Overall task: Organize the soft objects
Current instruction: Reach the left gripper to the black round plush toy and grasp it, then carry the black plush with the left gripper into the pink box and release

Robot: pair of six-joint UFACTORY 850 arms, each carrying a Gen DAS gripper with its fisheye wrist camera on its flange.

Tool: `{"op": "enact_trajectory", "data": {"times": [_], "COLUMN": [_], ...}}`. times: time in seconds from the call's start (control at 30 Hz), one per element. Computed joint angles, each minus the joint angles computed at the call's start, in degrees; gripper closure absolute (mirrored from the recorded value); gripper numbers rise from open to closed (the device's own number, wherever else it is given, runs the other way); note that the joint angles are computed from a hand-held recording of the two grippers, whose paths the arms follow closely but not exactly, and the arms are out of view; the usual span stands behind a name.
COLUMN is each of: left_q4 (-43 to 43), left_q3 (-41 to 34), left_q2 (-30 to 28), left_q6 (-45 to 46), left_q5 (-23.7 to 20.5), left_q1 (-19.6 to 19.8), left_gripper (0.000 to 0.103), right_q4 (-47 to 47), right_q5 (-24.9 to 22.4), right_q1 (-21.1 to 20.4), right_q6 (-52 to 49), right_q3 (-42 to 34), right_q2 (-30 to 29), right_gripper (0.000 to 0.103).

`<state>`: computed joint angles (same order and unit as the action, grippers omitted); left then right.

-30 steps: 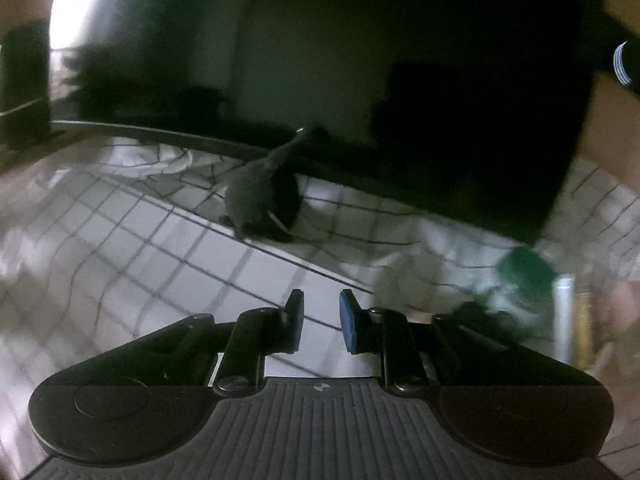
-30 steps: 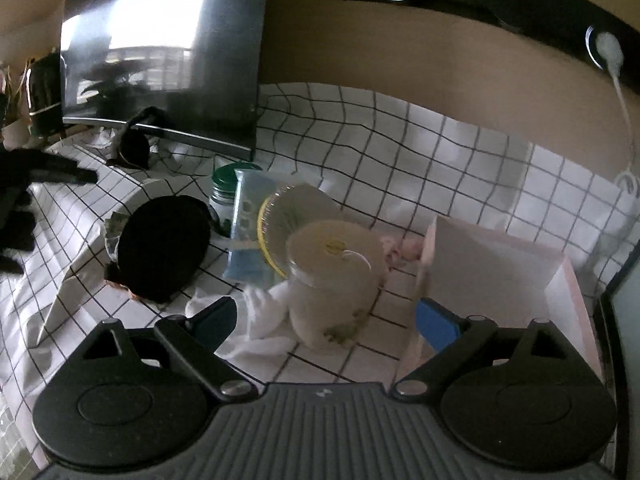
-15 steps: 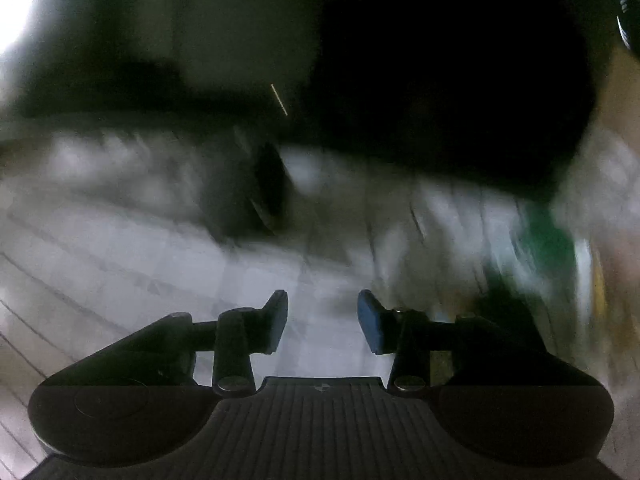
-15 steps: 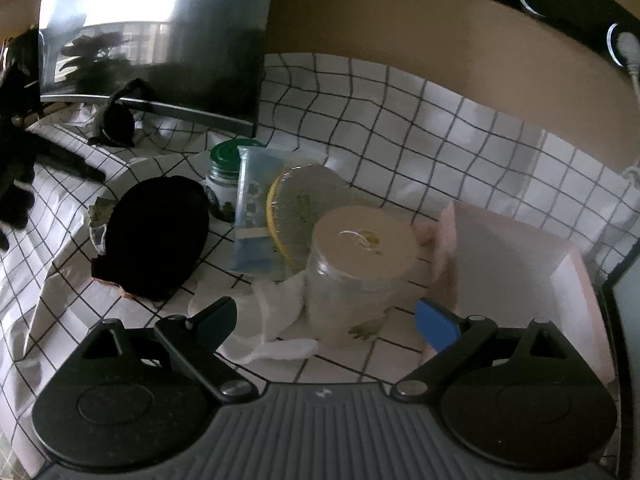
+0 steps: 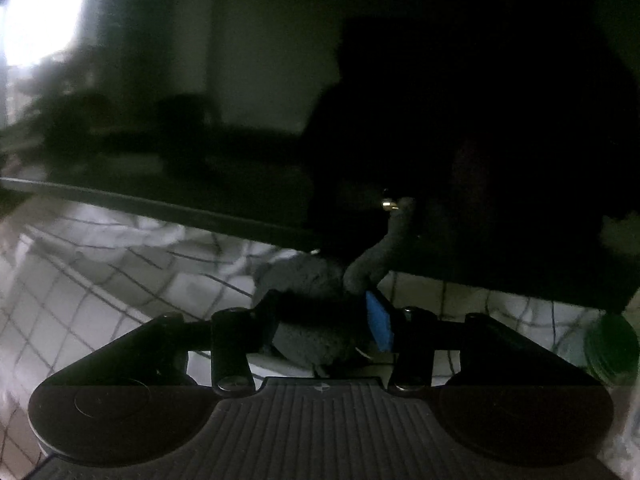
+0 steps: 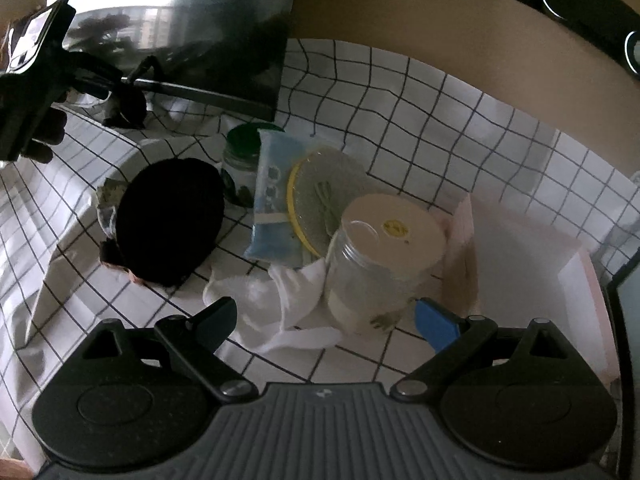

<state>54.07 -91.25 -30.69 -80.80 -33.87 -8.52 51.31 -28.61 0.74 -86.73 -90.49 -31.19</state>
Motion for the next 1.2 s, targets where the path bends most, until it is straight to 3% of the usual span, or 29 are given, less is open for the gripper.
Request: {"op": "enact_trajectory", "data": {"times": [0.3,0.43,0.53,0.7,0.83,1.03,1.2], "left_q4": [-5.86,-15.29,-12.46,-0.22,14.47,27.38,33.45], "left_q3": [-7.46,-10.43,-7.89,1.77,9.05,19.45,27.43], "left_q2": [-5.81,-8.30,-7.32,-1.23,4.89,14.99,21.62], "left_q6": [6.38,11.20,9.58,-4.50,-17.77,-35.30,-47.90], "left_q5": [-5.97,-6.89,-3.25,3.93,1.60,-0.79,0.55], "left_q1": [0.57,2.25,2.40,1.72,-1.20,-6.94,-11.06], "left_gripper": [0.010,0.009,0.016,0.019,0.020,0.020,0.020], "right_q4": [-1.92,-0.48,1.18,4.41,4.08,2.32,0.65], "right_q5": [-0.30,0.24,0.33,-1.85,-6.38,-15.14,-15.81], "right_q1": [-0.13,0.11,0.43,1.21,2.88,6.40,8.30], "right_q6": [1.84,-0.35,-2.37,-4.93,-1.65,5.63,12.66], "right_q3": [0.27,1.15,1.55,0.79,-2.33,-8.27,-12.65], "right_q2": [0.06,0.72,1.12,0.98,-0.72,-5.15,-9.73], "right_gripper": [0.006,0.006,0.006,0.006,0.006,0.006,0.007]}}
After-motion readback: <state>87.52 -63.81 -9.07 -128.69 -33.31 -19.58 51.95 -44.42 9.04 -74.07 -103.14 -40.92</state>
